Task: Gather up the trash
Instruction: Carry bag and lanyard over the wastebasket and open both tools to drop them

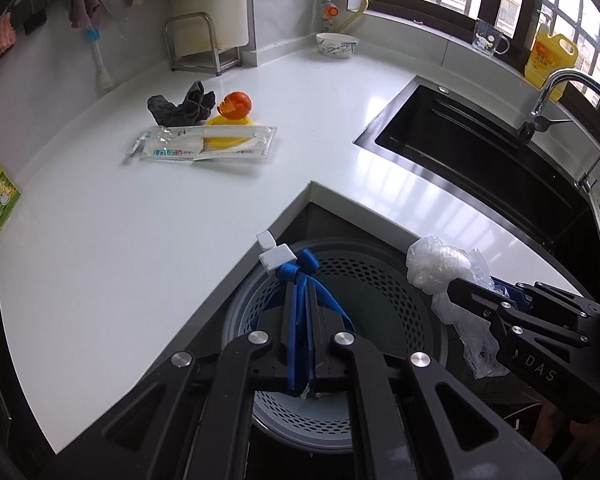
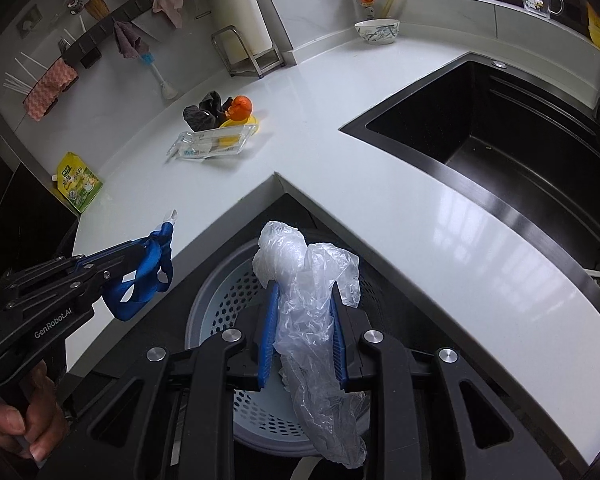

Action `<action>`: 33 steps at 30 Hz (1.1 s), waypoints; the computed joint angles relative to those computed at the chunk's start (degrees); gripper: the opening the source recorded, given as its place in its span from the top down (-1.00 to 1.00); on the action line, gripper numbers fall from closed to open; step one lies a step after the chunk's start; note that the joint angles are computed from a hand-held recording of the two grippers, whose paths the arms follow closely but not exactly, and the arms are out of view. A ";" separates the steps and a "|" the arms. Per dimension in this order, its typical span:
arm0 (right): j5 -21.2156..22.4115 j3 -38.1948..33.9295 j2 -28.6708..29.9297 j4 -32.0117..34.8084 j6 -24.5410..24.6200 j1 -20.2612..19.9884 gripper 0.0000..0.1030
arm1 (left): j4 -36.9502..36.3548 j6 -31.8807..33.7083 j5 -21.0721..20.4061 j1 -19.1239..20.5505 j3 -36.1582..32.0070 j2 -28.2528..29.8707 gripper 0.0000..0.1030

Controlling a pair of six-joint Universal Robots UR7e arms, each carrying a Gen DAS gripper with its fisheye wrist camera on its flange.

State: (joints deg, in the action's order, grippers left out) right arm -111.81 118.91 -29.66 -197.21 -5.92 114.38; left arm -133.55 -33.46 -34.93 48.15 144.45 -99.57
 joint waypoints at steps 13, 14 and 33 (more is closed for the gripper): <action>0.68 -0.23 3.43 4.42 3.87 -3.43 0.55 | -5.55 1.90 -4.75 6.17 1.28 7.94 0.89; 0.61 -0.35 3.66 4.55 3.93 -3.51 0.54 | -5.47 1.67 -4.70 6.48 1.27 8.30 0.88; 0.22 -0.60 4.26 4.93 3.32 -3.72 -0.03 | 3.33 -8.14 -0.62 5.87 1.94 2.64 -0.29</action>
State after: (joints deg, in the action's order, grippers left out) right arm -111.59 118.31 -25.40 -192.28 -2.60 110.66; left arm -130.22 -41.60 -35.55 54.02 146.39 -96.93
